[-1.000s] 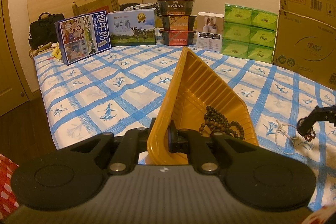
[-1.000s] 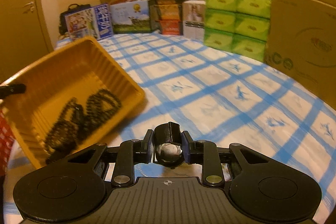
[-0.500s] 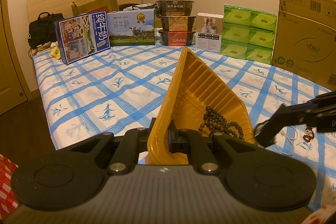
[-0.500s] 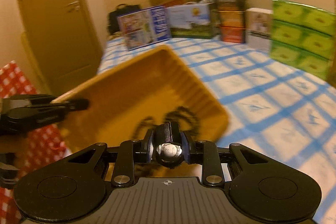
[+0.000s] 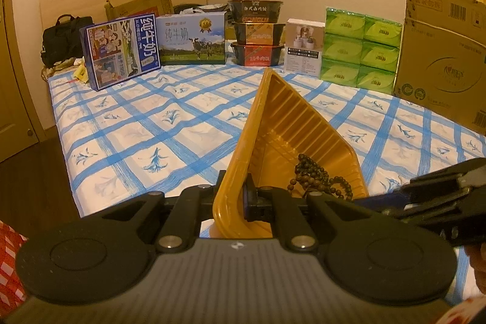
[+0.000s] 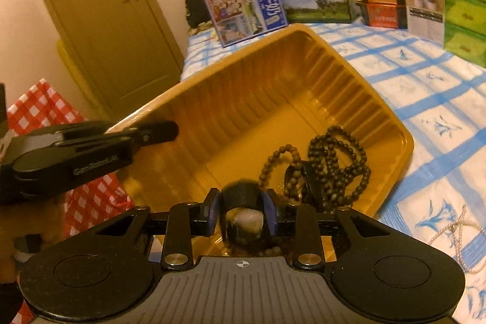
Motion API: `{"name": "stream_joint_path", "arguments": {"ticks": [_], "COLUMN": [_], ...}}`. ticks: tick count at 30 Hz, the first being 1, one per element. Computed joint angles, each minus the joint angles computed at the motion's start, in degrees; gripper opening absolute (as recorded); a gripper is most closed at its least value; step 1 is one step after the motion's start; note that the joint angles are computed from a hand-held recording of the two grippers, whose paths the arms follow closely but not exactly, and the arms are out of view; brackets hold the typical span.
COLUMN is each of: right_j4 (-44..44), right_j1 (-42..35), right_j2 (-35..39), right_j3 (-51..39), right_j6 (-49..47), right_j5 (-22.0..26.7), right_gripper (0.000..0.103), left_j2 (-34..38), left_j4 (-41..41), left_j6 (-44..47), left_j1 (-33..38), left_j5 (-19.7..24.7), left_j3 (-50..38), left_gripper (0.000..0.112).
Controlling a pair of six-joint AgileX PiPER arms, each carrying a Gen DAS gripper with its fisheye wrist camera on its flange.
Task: Organize jewelry
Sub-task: 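Carry the black watch over the tray and open the right gripper, then grasp the red bead bracelet with the right gripper and lift it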
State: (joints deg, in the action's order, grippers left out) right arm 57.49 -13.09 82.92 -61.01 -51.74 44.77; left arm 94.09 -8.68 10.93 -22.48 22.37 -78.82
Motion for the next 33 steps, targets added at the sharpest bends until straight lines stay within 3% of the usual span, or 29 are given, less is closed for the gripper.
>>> {"name": "stream_joint_path", "arguments": {"ticks": [3, 14, 19, 22, 30, 31, 33], "right_j4": [3.4, -6.0, -12.2, -10.2, -9.4, -9.1, -9.6], "right_j1": [-2.8, -20.4, -28.6, -33.9, -36.6, -36.6, -34.9], "right_j2": [-1.9, -11.2, -13.5, -12.7, -9.4, -8.9, -7.3], "right_j3": [2.3, 12.7, 17.6, 18.0, 15.4, 15.1, 14.4], "right_j6": [-1.7, -2.9, -3.2, -5.2, -6.1, -6.7, -6.0], "right_j5": [-0.9, -3.3, -6.7, -6.1, -8.6, -8.6, -10.1], "right_gripper": [0.051, 0.052, 0.052, 0.052, 0.052, 0.05, 0.038], "left_j2": [-0.2, -0.3, -0.3, -0.3, -0.3, -0.3, -0.3], "left_j4": [0.3, 1.1, 1.1, 1.2, 1.3, 1.3, 1.3], "left_j6": [-0.5, -1.2, -1.1, -1.0, -1.2, -1.1, -1.1], "left_j1": [-0.1, -0.3, -0.3, -0.3, -0.4, -0.4, -0.3], "left_j5": [-0.3, -0.5, -0.6, -0.5, -0.5, -0.5, -0.5], "left_j3": [0.5, 0.8, 0.8, 0.8, 0.7, 0.8, 0.9], "left_gripper": [0.007, 0.007, 0.007, 0.007, 0.007, 0.007, 0.007]}}
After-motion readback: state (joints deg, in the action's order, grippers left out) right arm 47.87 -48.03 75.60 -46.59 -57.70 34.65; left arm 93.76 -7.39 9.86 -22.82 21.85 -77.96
